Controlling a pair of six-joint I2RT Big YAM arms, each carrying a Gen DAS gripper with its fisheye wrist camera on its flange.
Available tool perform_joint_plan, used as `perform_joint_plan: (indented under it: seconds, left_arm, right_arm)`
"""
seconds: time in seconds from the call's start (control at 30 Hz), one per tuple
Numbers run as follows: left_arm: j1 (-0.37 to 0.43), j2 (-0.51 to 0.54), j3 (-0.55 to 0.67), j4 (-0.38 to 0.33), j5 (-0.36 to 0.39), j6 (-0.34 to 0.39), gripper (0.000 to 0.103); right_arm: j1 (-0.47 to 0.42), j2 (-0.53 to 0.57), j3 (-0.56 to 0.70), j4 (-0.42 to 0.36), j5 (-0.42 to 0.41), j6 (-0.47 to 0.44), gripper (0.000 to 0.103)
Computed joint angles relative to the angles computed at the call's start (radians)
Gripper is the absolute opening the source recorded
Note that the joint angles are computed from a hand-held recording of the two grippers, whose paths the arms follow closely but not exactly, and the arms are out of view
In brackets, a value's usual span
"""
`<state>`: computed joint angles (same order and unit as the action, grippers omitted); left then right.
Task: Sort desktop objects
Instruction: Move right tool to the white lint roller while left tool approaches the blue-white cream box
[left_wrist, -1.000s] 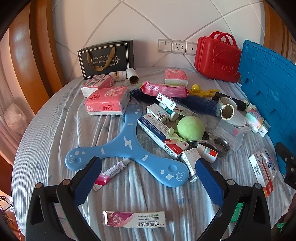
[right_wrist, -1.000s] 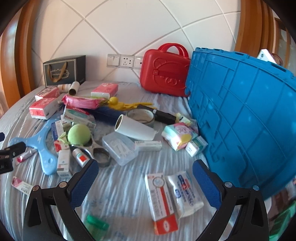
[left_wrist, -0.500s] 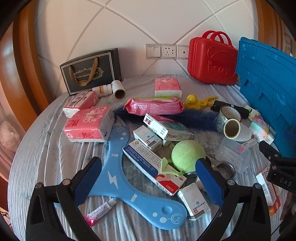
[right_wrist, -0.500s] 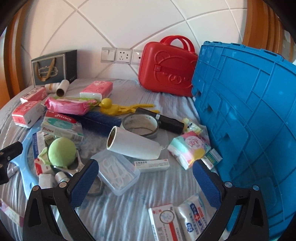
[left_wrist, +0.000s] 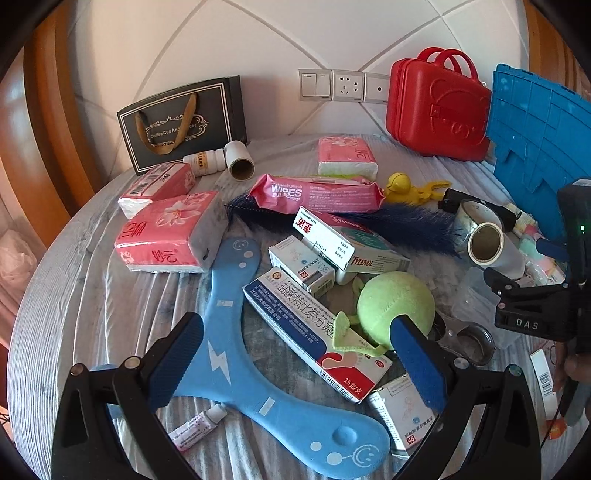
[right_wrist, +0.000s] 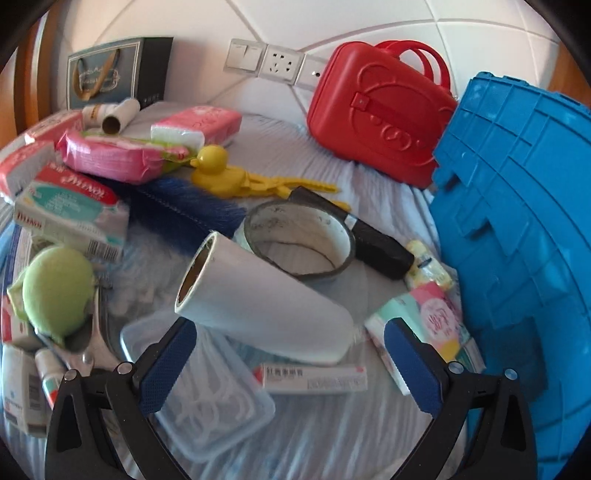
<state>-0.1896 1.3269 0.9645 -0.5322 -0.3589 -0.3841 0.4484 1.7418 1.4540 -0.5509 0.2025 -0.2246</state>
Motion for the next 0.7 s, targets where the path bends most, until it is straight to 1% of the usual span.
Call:
perform_joint_plan:
  seconds: [0.13, 0.23, 0.3, 0.4, 0.43, 0.53, 0.67, 0.7]
  left_arm:
    - [0.023, 0.035, 0.011, -0.006, 0.020, -0.049, 0.103]
    - [0.038, 0.071, 0.035, -0.014, 0.026, -0.058, 0.103]
    - [0.047, 0.090, 0.048, -0.009, 0.031, -0.060, 0.103]
    - [0.060, 0.121, 0.070, -0.003, 0.045, -0.059, 0.103]
    - [0.064, 0.133, 0.080, -0.007, 0.050, -0.059, 0.103]
    - [0.072, 0.161, 0.099, -0.003, 0.059, -0.045, 0.103]
    - [0.083, 0.204, 0.134, -0.012, 0.074, -0.027, 0.103]
    - [0.085, 0.223, 0.152, -0.026, 0.076, -0.023, 0.103]
  right_arm:
    - [-0.004, 0.046, 0.056, -0.011, -0.029, 0.008, 0.103]
    - [-0.014, 0.075, 0.100, -0.052, -0.078, 0.060, 0.102]
    - [-0.021, 0.084, 0.111, -0.066, -0.105, 0.099, 0.102]
    - [-0.029, 0.086, 0.112, -0.069, -0.155, 0.129, 0.090]
    - [-0.028, 0.087, 0.114, -0.072, -0.161, 0.130, 0.081]
    - [-0.019, 0.100, 0.133, -0.099, -0.143, 0.122, 0.079]
    - [-0.023, 0.105, 0.144, -0.119, -0.167, 0.128, 0.075]
    - [-0.025, 0.106, 0.148, -0.128, -0.177, 0.134, 0.074]
